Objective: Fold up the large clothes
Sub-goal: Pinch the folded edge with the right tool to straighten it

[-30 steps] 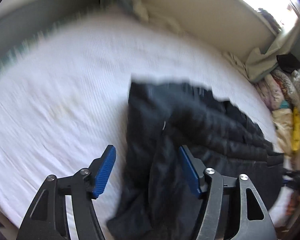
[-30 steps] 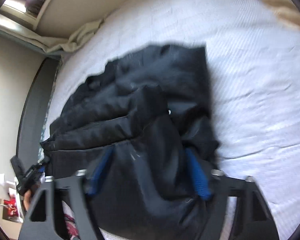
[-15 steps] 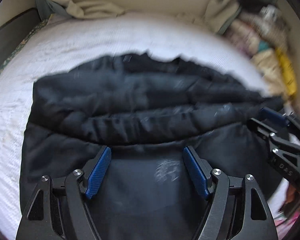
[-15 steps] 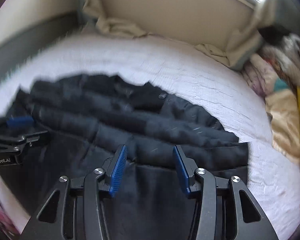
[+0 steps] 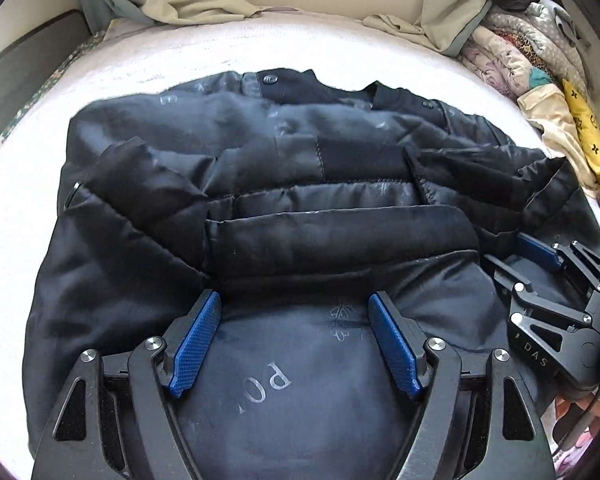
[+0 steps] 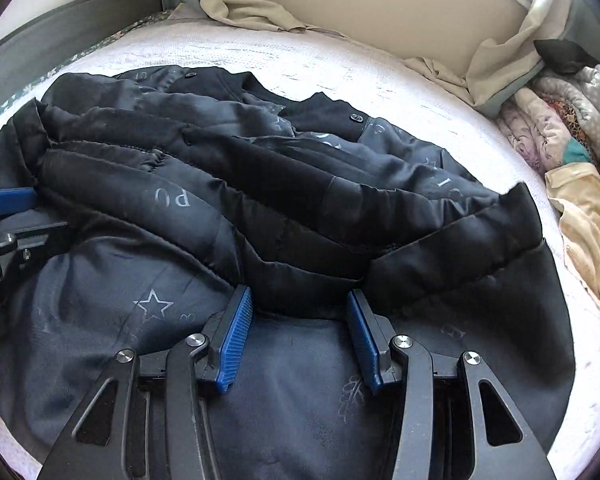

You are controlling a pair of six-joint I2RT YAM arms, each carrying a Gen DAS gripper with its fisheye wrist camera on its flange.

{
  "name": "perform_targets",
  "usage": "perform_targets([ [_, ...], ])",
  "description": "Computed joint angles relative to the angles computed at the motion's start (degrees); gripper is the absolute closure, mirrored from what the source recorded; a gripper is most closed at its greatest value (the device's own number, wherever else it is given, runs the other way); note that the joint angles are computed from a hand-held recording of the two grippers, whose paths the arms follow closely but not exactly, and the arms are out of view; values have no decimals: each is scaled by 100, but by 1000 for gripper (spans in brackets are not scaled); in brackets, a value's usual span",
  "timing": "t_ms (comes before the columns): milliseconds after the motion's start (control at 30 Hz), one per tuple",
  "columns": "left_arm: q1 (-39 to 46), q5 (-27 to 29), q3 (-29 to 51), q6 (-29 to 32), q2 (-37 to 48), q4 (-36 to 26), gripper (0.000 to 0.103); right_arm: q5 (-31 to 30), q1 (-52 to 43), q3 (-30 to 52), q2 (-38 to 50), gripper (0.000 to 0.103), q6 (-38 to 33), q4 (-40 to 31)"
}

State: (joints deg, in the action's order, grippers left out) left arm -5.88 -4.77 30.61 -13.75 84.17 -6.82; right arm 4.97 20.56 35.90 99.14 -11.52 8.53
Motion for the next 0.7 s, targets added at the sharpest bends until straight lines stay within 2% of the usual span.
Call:
perform_targets([
  [100,-42,-98,-38,1,239,325,22,148,83,-274,155,57,-83,696],
  [200,-34,-88,78,5,143,125,22,120,67,-312,196,57,-33,841],
  [267,-30,-67,192,44,-30,-149,22,-87,-42,-49,96,57,27,254],
  [333,98,133,322,111,-330,-495,22,-491,-268,532,-75,54,110,-910],
  [400,320,360,332,170,-656,-606,22,-1070,-552,822,-450,51,145,-1637],
  [567,1061,513,367,324,-1241,-611,22,-1354,-1063,860,-1329,51,54,-1716],
  [633,1352,553,479,330,-1099,-617,22,-1329,-1346,1098,-1205,53,40,-1799],
  [700,1577,567,552,293,-875,-577,22,-1131,-1578,1269,-980,59,140,-1797],
])
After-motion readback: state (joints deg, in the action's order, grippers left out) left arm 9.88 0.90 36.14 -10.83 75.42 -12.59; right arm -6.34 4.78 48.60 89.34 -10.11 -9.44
